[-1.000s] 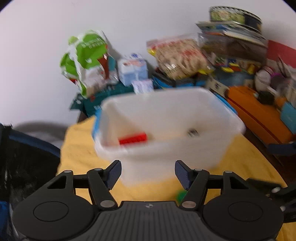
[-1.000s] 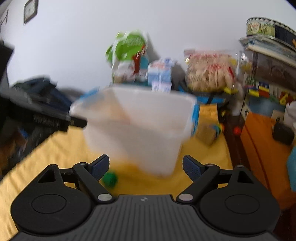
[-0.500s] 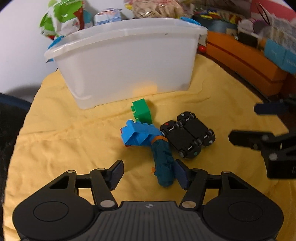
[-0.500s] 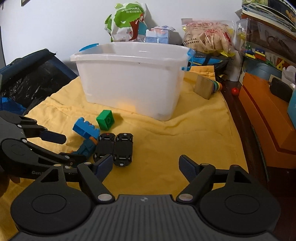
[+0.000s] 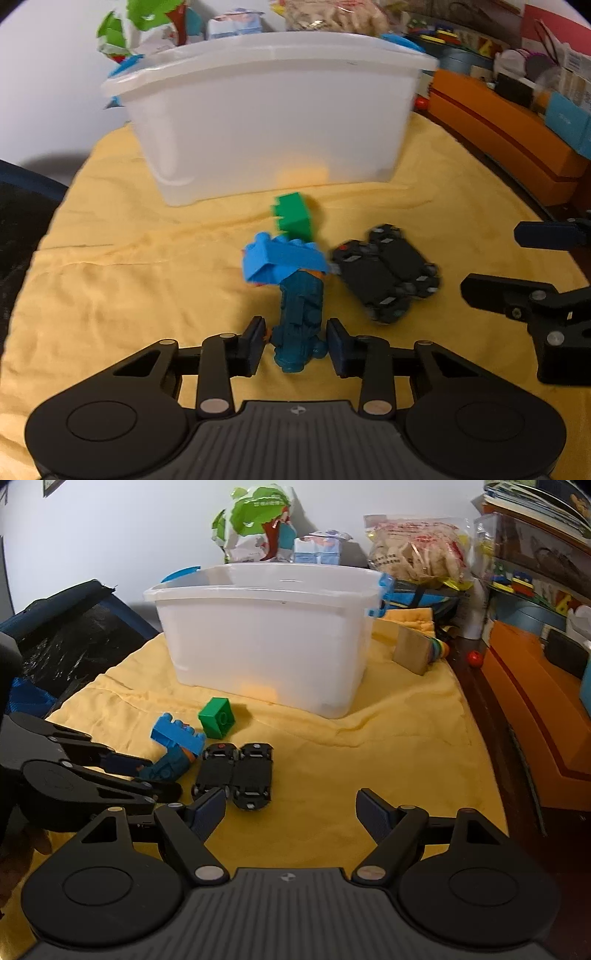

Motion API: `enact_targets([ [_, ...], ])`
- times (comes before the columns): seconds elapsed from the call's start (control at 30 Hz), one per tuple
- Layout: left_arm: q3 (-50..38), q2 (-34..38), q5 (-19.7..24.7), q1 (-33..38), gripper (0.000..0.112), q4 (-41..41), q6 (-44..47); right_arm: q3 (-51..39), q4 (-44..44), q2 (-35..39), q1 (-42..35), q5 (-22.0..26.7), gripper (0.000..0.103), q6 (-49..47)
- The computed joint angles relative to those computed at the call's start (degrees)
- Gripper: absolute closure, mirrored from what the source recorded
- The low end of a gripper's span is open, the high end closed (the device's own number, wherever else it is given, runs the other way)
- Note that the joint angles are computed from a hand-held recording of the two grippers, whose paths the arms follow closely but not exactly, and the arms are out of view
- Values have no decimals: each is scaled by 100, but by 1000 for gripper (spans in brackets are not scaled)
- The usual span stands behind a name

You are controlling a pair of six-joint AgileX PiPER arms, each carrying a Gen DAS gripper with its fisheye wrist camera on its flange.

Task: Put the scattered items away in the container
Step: 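Grasp the teal toy figure with the left tool while the right tool grasps a black car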

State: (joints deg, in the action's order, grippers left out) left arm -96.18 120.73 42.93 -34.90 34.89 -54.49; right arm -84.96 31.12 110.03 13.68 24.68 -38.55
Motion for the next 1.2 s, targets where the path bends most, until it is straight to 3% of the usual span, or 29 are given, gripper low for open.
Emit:
enact_targets([
  [0.1, 275, -153, -42, 104, 73, 128, -150, -264, -215, 270, 112, -67, 28, 266],
  [0.17, 423, -250, -73, 166, 73, 197, -225, -485, -532, 469, 190, -25, 43, 672],
  [0.47, 603, -359, -274, 330, 72, 108, -41, -739, -933, 793, 459, 27, 45, 1040],
  [0.5, 576, -346, -263, 329, 72, 99, -9, -754, -944, 818, 472, 41, 49, 1045],
  [0.53, 498, -305, -238, 345, 72, 54, 61, -752, -917, 838, 479, 37, 60, 1010],
  [0.63, 333, -214, -192, 389, 72, -43, 196, -770, -720, 868, 465, 38, 70, 935],
  [0.9, 336, -451, -333, 459, 73, -174, 398, -425, -199, 484, 406, -223, 70, 670],
  [0.97, 303, -542, -296, 464, 92, -187, 458, -409, -181, 387, 397, -229, 70, 671],
  [1.03, 207, -608, -209, 494, 97, -263, 543, -418, -130, 295, 385, -228, 70, 583],
  [1.13, 105, -657, -156, 544, 96, -379, 676, -500, -97, 236, 370, -161, 70, 514],
  [1.2, 6, -575, -55, 574, 89, -636, 1011, -567, -210, 257, 364, -107, 70, 632],
])
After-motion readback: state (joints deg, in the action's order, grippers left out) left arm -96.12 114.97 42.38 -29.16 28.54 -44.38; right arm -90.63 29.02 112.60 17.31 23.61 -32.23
